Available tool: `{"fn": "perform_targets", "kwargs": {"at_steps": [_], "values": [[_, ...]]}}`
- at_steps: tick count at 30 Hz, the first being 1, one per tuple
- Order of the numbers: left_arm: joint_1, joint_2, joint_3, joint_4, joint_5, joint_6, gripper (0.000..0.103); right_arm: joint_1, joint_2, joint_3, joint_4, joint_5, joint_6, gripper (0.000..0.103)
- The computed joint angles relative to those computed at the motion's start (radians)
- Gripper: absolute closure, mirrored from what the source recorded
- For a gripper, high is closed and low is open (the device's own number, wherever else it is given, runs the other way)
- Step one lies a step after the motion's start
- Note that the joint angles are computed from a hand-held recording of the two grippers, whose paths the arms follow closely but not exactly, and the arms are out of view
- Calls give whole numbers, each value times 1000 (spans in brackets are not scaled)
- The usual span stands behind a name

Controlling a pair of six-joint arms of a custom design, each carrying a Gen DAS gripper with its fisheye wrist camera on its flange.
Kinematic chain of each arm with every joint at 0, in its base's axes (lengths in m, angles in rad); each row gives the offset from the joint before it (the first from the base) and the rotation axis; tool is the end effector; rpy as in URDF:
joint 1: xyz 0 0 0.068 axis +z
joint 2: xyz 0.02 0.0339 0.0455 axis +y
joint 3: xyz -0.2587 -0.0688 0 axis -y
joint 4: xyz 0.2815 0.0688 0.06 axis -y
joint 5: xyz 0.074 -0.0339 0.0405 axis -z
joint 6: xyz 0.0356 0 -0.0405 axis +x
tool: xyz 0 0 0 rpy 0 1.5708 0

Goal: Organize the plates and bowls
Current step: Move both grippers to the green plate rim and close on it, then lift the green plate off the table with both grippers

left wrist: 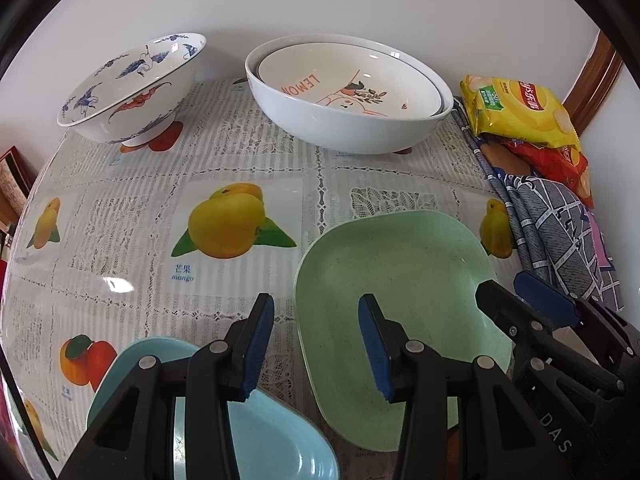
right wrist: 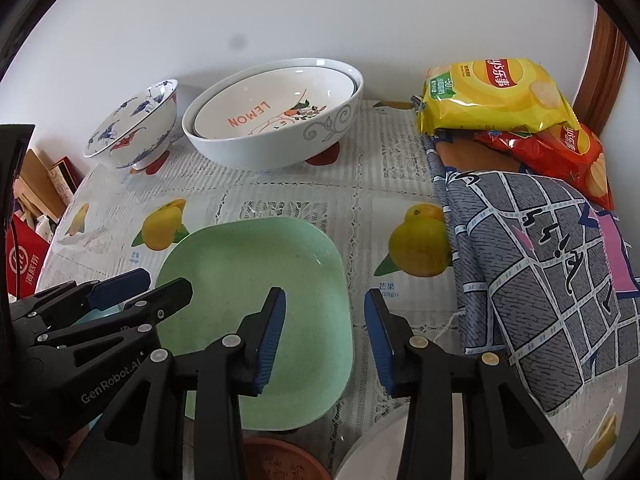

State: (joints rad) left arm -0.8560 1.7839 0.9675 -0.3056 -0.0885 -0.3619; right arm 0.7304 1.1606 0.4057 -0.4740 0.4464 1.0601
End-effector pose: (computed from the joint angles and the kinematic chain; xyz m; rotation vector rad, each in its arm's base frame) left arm 0.2375 -0.2688 0.1037 0.6367 2.6368 -0.2556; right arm 0.1582 0.1210 0.1016 0.5240 2.5329 -0.0187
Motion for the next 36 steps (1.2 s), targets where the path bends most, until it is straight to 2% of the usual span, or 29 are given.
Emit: {"fn": "perform_targets", "kwargs": {"at_steps": [2,5,12,16,19,22,24,25,30,36], "values": [[-2,11,6,2,4,2,61,-15,23,2,17,-14,-6,71],[-8,32,20,5,0,-3,61,-42,46,-2,43,-42,-16,76],[-8,90,43,22,16,-6,63,-54,76,10,38,-43,-21,78],[-5,105,43,33,24,-6,70,-51,96,23,18,-40,-17,78],[-4,108,39,49,18,-9,74,-76,121,12,61,-80,-39,78],[-2,113,36,65,8,-5,79,-69,148,31,38,-60,-21,90],[4,113,30,83,6,-4,85,-66,130,19,37,-46,-7,92],[11,107,22,94,15,-3,88,-63,118,13,33,-36,3,96],[48,20,-34,119,49,10,92,-42,18,-21,22,-11,19,97],[56,-132,-105,91,41,16,92,28,-88,14,-92,44,80,97]]}}
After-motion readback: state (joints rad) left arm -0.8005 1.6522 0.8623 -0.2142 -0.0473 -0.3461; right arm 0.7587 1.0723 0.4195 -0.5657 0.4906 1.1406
